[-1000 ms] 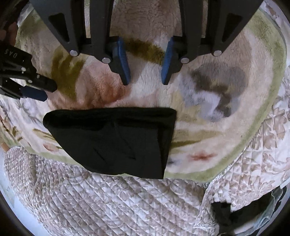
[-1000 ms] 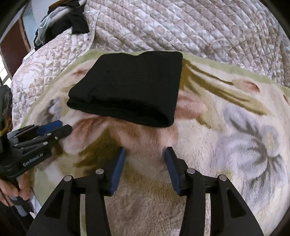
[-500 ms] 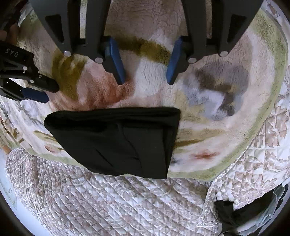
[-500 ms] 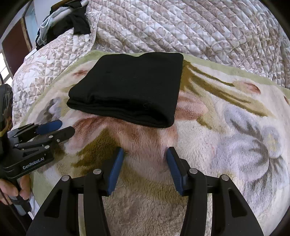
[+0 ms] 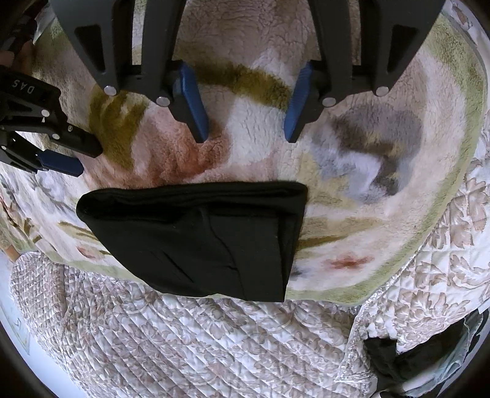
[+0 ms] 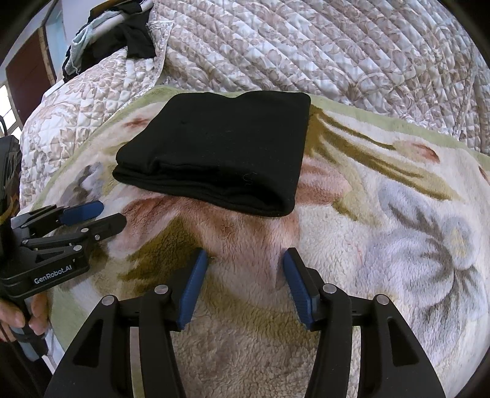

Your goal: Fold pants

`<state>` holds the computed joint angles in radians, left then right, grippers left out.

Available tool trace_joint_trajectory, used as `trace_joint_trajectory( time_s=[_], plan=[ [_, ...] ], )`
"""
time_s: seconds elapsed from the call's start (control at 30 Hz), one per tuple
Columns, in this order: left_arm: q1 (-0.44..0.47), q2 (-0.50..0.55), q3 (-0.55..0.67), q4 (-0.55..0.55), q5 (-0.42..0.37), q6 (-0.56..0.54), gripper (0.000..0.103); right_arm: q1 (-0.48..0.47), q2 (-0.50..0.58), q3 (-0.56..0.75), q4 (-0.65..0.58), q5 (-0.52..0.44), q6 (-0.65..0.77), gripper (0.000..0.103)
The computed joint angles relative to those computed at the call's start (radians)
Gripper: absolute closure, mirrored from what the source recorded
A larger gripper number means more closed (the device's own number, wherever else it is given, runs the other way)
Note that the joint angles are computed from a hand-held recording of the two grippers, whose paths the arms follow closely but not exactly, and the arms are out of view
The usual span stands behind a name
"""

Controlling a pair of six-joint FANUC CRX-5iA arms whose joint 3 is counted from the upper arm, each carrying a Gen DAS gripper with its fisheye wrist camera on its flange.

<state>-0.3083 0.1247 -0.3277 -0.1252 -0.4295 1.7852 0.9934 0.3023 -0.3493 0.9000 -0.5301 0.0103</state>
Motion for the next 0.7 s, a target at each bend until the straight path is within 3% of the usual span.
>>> trace_joint_trajectory(
  time_s=[0.37,0.47,0.7],
  plan=[
    [0.002,0.002,-0.004,0.023,0.004,-0.033,0.042,0.001,0.0,0.0,0.003,-0.002,-0.003,0.049],
    [0.01,0.003,-0.017,0.071,0.015,-0.082,0.038,0.0,0.0,-0.001,0.006,0.0,-0.005,0.049],
    [0.006,0.007,-0.009,0.061,0.008,-0.073,0.037,-0.001,0.001,-0.001,0.008,0.001,-0.006,0.049]
  ],
)
